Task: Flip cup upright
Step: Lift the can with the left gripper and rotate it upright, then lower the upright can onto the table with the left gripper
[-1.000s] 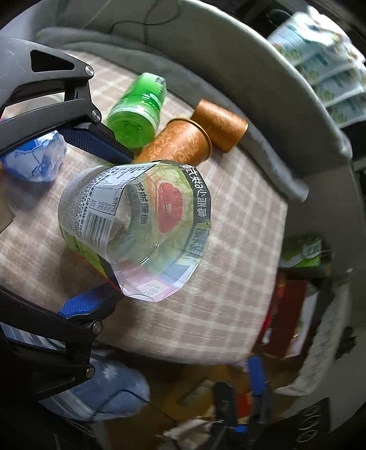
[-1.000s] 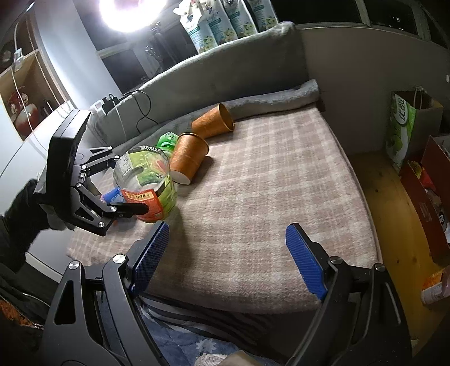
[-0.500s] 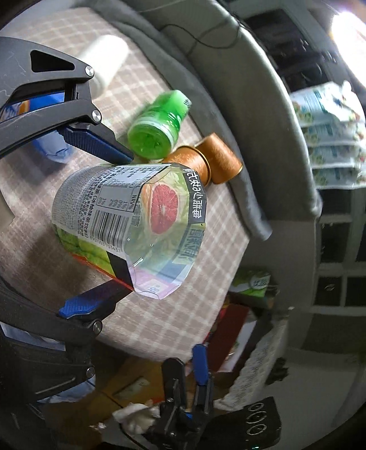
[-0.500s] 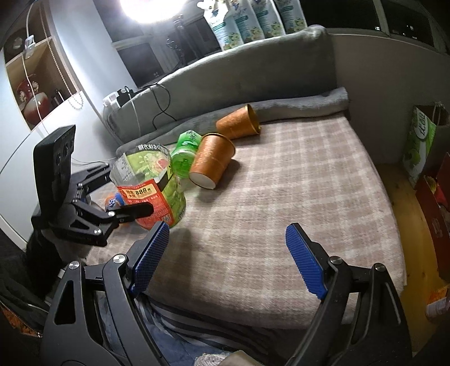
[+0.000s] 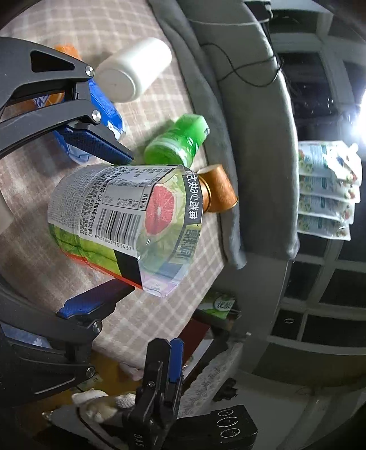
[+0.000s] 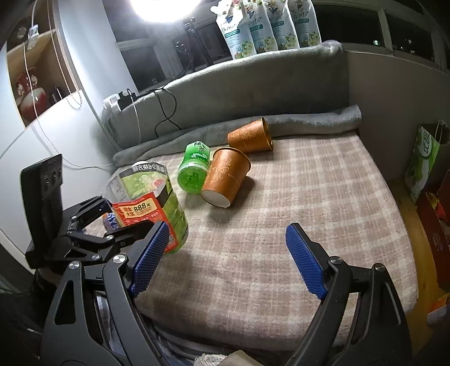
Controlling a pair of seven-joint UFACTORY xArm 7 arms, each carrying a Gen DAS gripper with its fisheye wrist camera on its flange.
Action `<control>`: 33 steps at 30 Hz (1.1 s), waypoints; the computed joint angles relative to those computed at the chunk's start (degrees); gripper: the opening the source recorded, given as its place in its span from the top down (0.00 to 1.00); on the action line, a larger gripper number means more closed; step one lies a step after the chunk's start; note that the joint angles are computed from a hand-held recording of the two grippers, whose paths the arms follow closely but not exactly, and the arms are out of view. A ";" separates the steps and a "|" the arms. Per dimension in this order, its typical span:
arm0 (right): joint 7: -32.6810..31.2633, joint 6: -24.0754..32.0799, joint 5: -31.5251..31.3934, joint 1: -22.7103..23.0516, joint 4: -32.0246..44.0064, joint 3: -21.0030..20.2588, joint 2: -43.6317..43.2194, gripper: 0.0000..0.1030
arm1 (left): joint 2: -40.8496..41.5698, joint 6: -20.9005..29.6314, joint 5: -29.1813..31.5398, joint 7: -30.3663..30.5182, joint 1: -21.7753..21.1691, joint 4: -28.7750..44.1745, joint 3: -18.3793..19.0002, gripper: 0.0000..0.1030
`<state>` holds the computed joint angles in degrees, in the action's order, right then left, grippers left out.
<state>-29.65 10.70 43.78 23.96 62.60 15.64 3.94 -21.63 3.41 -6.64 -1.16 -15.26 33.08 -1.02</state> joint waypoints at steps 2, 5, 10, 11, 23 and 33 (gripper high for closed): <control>3.09 -1.28 -3.22 0.70 0.17 -0.12 0.88 0.15 | 0.18 -1.51 1.80 -2.25 3.32 -0.60 -2.98 0.20; 6.91 -2.89 -7.15 1.08 0.18 0.11 1.74 0.15 | 0.83 -3.23 1.14 -1.88 0.92 -1.13 -0.45 0.20; 11.06 -4.09 -10.92 0.65 0.15 0.79 2.45 0.15 | 2.19 -4.56 0.51 -1.39 -1.54 -0.90 1.50 0.20; 11.89 -4.21 -11.70 0.53 0.07 0.82 2.48 0.15 | 2.36 -5.08 0.24 -1.05 -2.33 -0.96 2.05 0.20; 15.58 -4.04 -14.17 -0.91 -1.12 1.15 1.72 0.15 | 5.98 -7.98 -1.36 1.14 -8.86 -0.27 6.76 0.20; 15.96 -3.37 -14.47 -0.72 -0.30 1.59 2.58 0.15 | 4.55 -6.22 -3.98 4.06 -11.38 -1.74 9.07 0.20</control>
<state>-13.68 7.32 29.32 23.24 62.30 17.23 6.51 -17.08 -2.81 -10.62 2.89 -26.64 31.34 8.06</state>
